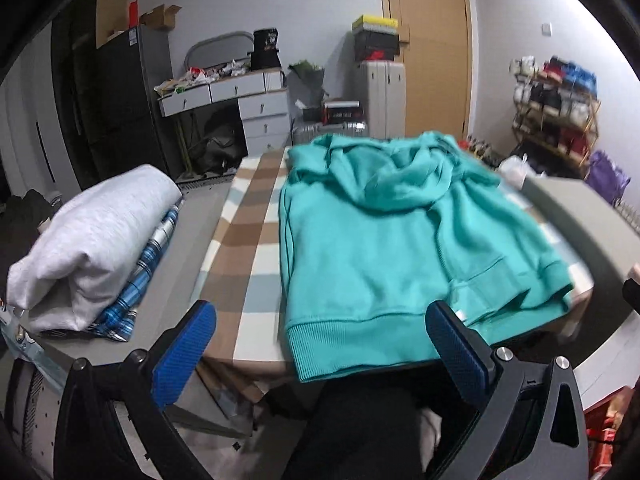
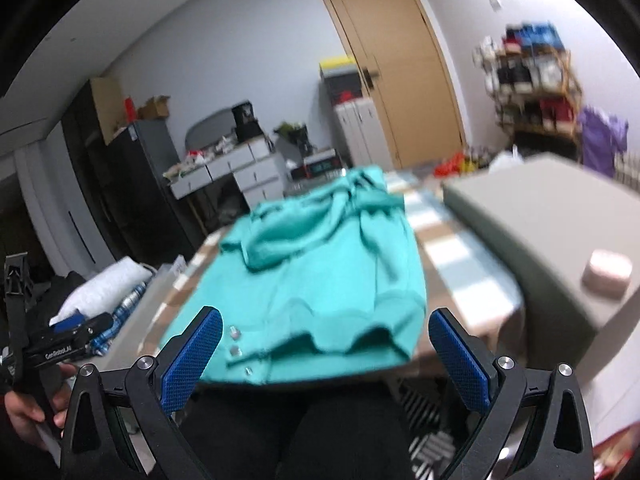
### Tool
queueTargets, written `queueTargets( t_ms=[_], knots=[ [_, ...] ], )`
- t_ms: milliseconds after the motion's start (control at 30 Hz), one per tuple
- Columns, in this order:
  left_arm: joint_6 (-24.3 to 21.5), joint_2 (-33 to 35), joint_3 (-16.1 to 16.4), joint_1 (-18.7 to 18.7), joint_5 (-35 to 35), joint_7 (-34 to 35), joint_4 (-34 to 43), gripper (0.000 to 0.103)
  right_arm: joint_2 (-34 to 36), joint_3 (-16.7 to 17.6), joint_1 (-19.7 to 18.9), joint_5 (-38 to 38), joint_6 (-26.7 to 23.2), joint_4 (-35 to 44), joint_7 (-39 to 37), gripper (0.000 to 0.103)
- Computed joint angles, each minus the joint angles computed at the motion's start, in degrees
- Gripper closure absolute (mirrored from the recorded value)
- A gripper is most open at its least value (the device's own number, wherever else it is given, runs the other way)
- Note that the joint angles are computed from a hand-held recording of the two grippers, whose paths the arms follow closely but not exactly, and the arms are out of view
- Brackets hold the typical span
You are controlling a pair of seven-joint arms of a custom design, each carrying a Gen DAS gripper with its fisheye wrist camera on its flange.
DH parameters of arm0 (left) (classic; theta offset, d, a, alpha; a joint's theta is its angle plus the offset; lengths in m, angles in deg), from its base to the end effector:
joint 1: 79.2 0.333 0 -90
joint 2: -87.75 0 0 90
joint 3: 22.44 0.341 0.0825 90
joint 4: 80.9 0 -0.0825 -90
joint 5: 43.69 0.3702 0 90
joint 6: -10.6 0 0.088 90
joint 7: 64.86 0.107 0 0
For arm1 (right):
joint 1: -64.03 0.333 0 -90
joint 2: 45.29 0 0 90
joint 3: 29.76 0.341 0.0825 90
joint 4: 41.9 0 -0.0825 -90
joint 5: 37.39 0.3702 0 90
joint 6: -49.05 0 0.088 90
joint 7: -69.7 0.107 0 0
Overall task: Fold large clothes
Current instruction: 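Move both open grippers toward the hoodie hem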
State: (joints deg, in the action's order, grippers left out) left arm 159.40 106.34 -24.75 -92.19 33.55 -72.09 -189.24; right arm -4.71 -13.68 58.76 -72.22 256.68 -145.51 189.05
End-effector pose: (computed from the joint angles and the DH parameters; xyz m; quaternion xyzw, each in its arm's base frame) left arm 0.6173 -0.1867 0.3949 -0.7359 0.5141 -0.2288 0.3766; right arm 0.6705 0.1583 0.3307 -0.6573 0.5290 -0.1973 0.4991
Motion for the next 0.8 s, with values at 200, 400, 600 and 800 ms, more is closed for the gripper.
queueTargets(
  t_ms=[200, 400, 600, 800],
  knots=[
    [9.8, 6.5, -0.4, 2.1, -7.2, 5.9, 4.2, 0.001, 5.5, -1.4, 2.0, 0.9, 1.5, 4.6, -2.8, 0.0],
    [12.8, 14.9, -3.3, 2.7, -18.7, 25.1, 14.3, 0.001, 8.9, -10.9, 12.5, 16.5, 6.3, 8.2, -11.2, 0.0],
    [12.4, 22.8, -11.4, 7.2, -33.2, 47.2, 23.0, 0.005, 11.8, -7.0, 9.0, 12.7, 4.3, 11.6, -10.7, 0.0],
    [16.2, 23.4, -20.3, 14.3, -45.1, 60.7, 19.9, 0.077, 12.9, -5.6, 7.4, 9.1, 4.0, 13.1, -10.1, 0.0]
  ],
)
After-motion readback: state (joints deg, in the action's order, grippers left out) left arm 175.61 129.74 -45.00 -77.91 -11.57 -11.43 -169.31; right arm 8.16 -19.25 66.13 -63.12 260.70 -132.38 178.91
